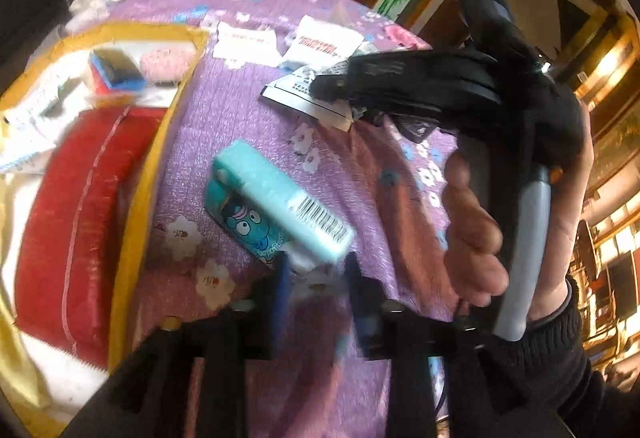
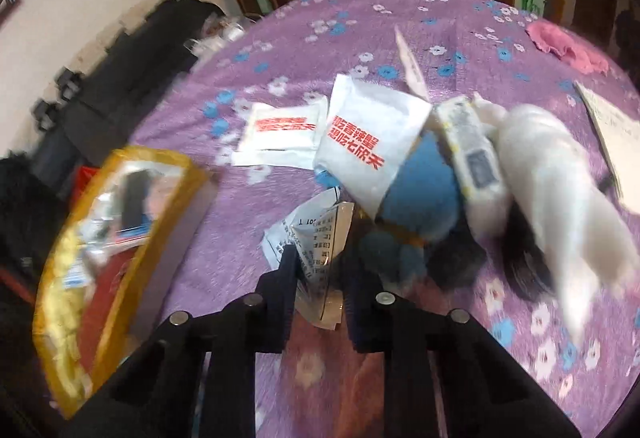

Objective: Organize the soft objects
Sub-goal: 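Grasp the teal cartoon wipe pack with the left gripper while the right grasps a white paper sachet, then carry wipe pack and paper sachet over the foam box and open both grippers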

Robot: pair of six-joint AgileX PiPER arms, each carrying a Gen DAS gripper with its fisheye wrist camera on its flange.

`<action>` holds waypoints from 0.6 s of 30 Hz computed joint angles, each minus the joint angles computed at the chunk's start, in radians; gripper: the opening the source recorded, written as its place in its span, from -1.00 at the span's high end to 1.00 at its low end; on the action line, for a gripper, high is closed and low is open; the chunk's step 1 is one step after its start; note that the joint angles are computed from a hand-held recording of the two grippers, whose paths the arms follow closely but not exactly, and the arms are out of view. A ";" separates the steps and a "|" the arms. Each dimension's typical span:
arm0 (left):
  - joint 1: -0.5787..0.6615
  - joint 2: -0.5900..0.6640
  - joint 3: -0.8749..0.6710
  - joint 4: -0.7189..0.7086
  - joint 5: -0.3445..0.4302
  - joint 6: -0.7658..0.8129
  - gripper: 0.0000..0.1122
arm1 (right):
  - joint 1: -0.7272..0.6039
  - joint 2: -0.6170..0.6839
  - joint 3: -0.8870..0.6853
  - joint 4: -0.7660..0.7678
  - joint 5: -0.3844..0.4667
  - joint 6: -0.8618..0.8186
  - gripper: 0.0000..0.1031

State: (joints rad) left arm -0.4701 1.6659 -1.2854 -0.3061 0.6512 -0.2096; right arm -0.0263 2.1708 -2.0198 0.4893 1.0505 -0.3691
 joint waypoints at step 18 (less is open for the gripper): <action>-0.018 0.328 -0.487 0.245 0.337 -0.434 -0.02 | -0.113 -0.227 0.402 0.304 -0.247 -0.313 0.60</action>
State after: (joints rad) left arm -0.4883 1.9940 -1.7724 -0.0611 0.9881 -0.6440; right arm -0.1396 1.9440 -1.6181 0.7930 0.8037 -0.6818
